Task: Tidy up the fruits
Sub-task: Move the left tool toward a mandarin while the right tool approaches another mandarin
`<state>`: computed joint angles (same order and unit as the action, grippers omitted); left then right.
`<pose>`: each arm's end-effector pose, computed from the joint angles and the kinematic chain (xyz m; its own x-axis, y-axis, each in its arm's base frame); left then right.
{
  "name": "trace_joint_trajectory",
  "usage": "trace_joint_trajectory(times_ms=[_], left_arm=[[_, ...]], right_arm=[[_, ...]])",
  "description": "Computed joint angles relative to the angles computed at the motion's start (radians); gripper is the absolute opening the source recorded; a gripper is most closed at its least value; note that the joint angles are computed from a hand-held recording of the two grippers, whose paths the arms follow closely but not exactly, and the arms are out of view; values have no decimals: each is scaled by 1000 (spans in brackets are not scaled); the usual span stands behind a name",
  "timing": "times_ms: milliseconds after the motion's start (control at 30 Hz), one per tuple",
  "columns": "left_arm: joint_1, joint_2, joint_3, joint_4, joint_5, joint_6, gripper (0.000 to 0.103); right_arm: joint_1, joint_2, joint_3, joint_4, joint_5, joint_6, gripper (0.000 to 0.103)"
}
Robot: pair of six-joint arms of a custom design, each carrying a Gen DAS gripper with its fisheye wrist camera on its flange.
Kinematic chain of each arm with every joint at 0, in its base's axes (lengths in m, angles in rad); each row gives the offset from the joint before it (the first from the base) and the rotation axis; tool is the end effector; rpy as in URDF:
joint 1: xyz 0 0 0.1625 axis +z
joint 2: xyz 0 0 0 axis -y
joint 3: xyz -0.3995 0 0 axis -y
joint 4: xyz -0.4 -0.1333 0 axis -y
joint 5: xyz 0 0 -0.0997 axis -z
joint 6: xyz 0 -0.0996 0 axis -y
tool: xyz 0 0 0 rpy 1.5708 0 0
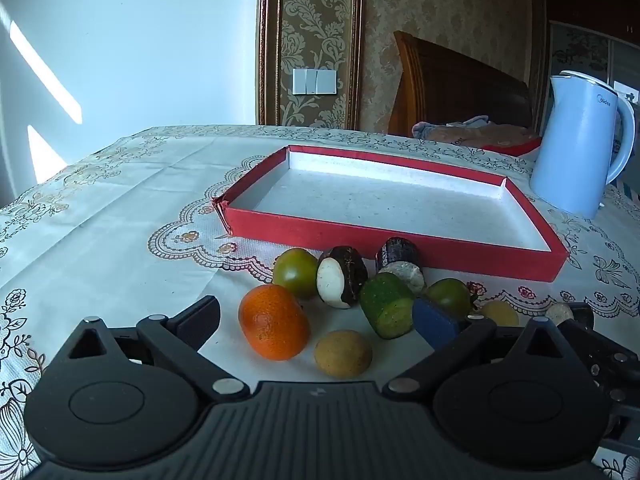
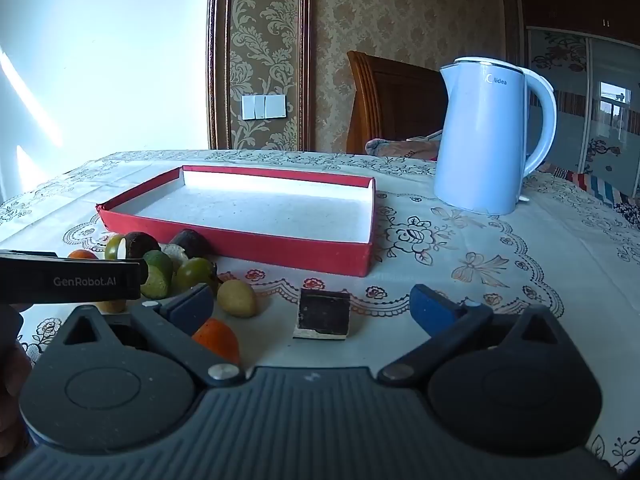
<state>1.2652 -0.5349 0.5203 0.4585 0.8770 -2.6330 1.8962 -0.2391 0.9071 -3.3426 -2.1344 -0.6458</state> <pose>-0.0438 -0.7936 0.2491 -0.7292 -0.0796 -0.6796 0.5545 0.5133 -0.6551 0.3387 -0.7535 0.0605 -0.6748 -0.1116 0.7295 -0.6888 0.4501 -0.5684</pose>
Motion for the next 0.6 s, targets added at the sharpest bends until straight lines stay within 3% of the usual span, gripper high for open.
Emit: trace_joint_trajectory(times_ms=[300, 600], left_arm=[[7, 1, 2, -20, 10, 21, 103], [4, -82, 143, -97, 41, 21, 103]], right_arm=[[2, 1, 2, -15, -2, -16, 103], [-6, -39, 61, 9, 45, -9, 103]])
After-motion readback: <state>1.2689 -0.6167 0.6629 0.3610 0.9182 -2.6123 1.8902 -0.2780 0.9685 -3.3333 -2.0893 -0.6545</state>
